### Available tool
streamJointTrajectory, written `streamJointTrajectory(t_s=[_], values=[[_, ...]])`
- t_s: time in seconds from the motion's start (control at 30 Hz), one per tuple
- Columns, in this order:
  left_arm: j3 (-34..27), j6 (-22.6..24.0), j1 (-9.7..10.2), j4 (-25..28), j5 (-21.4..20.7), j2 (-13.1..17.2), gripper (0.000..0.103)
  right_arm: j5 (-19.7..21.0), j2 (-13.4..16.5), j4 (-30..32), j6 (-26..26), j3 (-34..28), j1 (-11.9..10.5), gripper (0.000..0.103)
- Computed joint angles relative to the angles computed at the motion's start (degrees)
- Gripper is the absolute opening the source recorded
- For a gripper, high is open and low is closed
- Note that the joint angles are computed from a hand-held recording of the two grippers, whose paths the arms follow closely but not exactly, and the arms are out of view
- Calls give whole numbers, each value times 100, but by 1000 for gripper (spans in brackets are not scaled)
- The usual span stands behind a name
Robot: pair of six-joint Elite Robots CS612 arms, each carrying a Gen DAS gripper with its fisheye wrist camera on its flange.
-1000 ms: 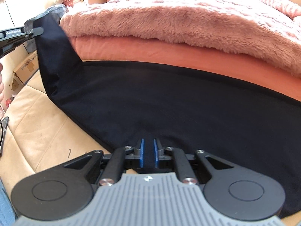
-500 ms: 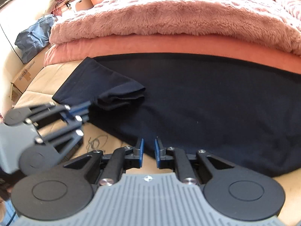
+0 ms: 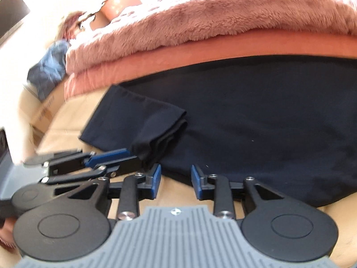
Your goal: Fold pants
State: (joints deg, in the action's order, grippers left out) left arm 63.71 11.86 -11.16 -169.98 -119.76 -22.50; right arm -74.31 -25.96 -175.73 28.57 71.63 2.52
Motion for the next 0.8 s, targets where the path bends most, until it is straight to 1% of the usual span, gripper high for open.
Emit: streamJointTrajectory(t_s=[0.07, 0.13, 0.17, 0.27, 0.37, 0.47, 0.5, 0.53, 0.6, 0.67, 0.7, 0.73, 0.8], values=[[-38, -362, -2, -83, 321, 11, 29, 295, 115, -128, 556, -132, -58, 28], [-192, -506, -20, -8, 646, 81, 29, 584, 264, -264, 1184, -311, -106, 29], [-274, -544, -24, 50, 768, 122, 29, 671, 331, -287, 1471, -411, -112, 32], [-471, -603, -6, 206, 823, 214, 29, 825, 537, -273, 2042, -710, -139, 38], [-724, -588, 10, 453, 756, 345, 29, 1027, 728, -236, 2576, -952, -165, 38], [-729, -514, 13, 702, 681, 345, 28, 1250, 923, -362, 3160, -1147, -188, 36], [-767, -472, 17, 783, 638, 368, 28, 1246, 974, -457, 3317, -1195, -181, 36], [-737, -406, 25, 812, 586, 358, 28, 1223, 1008, -519, 3385, -1238, -175, 35], [-722, -248, 28, 814, 542, 365, 28, 1157, 1072, -477, 3381, -1360, -157, 31], [-670, -131, 20, 787, 542, 344, 28, 1111, 1122, -402, 3390, -1473, -146, 23], [-647, -103, 18, 774, 547, 333, 27, 1098, 1139, -365, 3373, -1521, -139, 22], [-624, -107, 18, 756, 554, 321, 27, 1071, 1148, -309, 3311, -1560, -131, 20], [-556, -213, 20, 652, 592, 288, 27, 908, 1105, -113, 2993, -1568, -109, 10]])
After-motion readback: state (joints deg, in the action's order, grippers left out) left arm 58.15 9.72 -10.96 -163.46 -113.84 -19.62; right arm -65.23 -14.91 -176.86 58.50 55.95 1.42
